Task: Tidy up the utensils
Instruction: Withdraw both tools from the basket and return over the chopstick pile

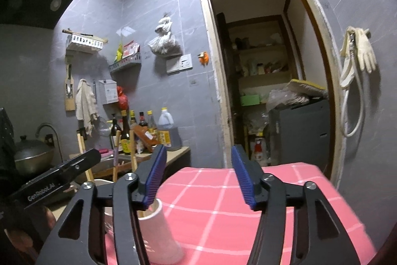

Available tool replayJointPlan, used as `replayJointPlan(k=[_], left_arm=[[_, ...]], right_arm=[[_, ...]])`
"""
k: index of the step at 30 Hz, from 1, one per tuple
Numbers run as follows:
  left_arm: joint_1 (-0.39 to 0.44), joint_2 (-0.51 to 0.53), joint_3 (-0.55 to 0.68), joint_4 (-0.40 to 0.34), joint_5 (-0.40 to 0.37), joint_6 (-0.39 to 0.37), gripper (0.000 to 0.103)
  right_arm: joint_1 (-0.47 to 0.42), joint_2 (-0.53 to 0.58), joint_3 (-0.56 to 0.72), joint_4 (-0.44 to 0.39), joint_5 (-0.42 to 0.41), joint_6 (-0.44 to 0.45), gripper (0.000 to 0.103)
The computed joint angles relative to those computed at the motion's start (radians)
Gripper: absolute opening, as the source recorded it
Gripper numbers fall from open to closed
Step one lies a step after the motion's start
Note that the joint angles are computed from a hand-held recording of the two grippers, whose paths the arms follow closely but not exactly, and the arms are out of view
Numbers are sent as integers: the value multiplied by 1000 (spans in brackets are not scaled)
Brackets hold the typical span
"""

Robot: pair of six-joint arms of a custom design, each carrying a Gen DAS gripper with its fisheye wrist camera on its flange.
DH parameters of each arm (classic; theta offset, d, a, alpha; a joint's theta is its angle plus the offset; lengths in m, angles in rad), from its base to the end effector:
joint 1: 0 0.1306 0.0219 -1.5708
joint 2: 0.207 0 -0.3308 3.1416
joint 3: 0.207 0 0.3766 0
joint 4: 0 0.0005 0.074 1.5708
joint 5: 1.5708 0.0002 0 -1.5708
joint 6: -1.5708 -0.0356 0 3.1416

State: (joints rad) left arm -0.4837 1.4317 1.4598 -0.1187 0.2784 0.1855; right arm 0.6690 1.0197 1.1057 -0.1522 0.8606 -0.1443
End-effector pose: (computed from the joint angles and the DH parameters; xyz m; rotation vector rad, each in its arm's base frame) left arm 0.4631 -0.2549 0.4612 0.4669 1.6461 -0.7336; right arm 0.3171 0.2157 0.4677 0.2307 1.5979 -0.0762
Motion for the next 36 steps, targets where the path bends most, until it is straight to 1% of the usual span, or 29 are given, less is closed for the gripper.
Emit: replayJointPlan(k=[1, 2, 3, 5, 9, 10, 11, 13, 15, 19, 22, 24, 25, 27, 29, 32, 36], left_arm=[[-5, -5, -5, 2, 2, -4, 59], [-12, -11, -10, 2, 4, -10, 64], [-17, -15, -13, 0, 6, -14, 67], [-29, -27, -25, 3, 11, -19, 80], [-51, -46, -47, 12, 10, -31, 90], [-57, -51, -52, 12, 9, -34, 94], [-63, -54, -56, 9, 8, -38, 96], [-74, -58, -59, -7, 18, -50, 97], [-91, -59, -58, -35, 25, -73, 97], [-125, -53, -58, -75, 19, -111, 97], [-152, -38, -51, -103, -4, -140, 97], [-169, -31, -56, -114, -24, -162, 97], [-178, -20, -48, -132, -38, -172, 97], [-189, 0, -33, -167, -52, -185, 97], [-199, 20, -16, -211, -77, -198, 97], [-210, 72, 39, -305, -118, -204, 97], [-212, 143, 120, -428, -132, -189, 97]], right_arm=[[4, -15, -9, -4, 12, 7, 61], [8, -32, -18, -8, 26, 13, 68], [13, -52, -30, -9, 41, 19, 74], [26, -88, -55, -7, 74, 39, 78], [51, -151, -95, -16, 135, 72, 94], [59, -166, -105, -19, 150, 81, 97], [69, -187, -118, -22, 168, 95, 102], [77, -212, -133, -34, 188, 111, 103], [83, -241, -145, -78, 209, 102, 103], [79, -290, -163, -202, 230, 20, 103], [64, -309, -159, -351, 228, -93, 103], [49, -310, -152, -458, 214, -178, 103], [40, -308, -148, -507, 205, -218, 103], [13, -295, -133, -618, 165, -310, 103], [-18, -278, -119, -710, 112, -388, 103], [-60, -246, -98, -814, 31, -470, 103], [-114, -192, -68, -925, -89, -532, 103]])
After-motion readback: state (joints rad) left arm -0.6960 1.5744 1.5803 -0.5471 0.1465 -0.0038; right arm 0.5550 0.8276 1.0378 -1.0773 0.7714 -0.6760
